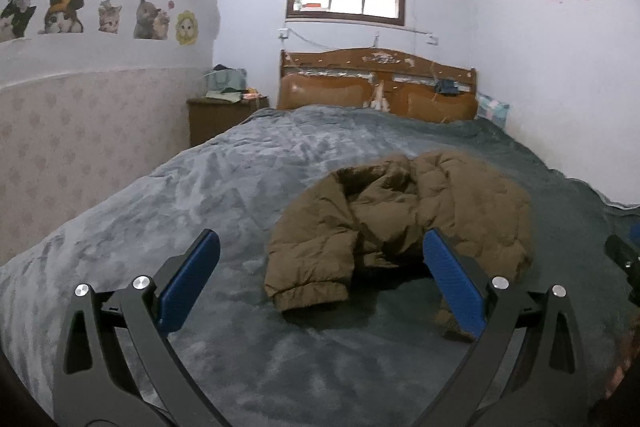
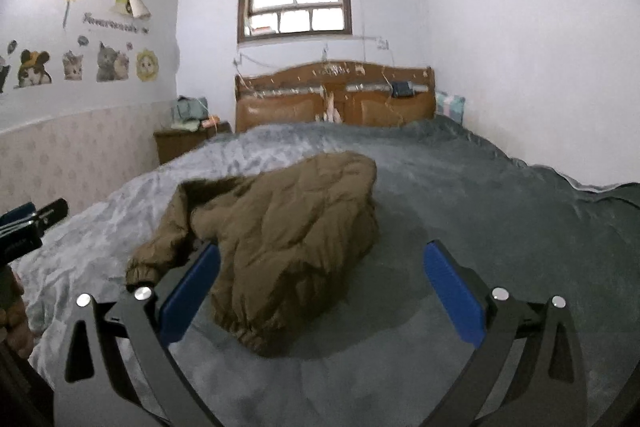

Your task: Fold large clothes

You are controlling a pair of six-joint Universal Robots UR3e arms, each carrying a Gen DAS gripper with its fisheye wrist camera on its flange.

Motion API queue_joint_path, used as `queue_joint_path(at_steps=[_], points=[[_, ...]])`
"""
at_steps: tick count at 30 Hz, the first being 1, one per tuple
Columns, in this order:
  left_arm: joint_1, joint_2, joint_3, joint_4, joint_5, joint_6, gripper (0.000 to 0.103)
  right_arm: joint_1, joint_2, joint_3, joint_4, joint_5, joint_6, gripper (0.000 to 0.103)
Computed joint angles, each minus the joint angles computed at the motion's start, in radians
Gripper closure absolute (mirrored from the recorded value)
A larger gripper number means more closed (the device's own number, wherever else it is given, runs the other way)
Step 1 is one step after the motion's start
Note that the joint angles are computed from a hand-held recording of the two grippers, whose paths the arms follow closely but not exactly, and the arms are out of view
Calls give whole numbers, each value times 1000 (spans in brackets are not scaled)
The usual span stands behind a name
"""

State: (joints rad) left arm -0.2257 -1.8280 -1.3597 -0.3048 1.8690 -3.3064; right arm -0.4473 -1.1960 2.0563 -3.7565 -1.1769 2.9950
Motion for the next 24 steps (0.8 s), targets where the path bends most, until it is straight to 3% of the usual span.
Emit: queue_joint_path(at_steps=[5,9,15,18,24], points=[[-25,-35,65,-82,82,3,3,-10,-38,12,55,3,-3,2],[-22,-26,75,-127,75,-19,3,11,-42,24,31,-33,-21,2],[-34,1,27,-61,89,14,3,-21,-75,75,-11,4,2,2],[-13,31,1,-68,43,9,3,-37,-89,83,-6,3,27,2],[5,64,-77,68,81,2,3,-43,-103,92,-12,-20,56,2]])
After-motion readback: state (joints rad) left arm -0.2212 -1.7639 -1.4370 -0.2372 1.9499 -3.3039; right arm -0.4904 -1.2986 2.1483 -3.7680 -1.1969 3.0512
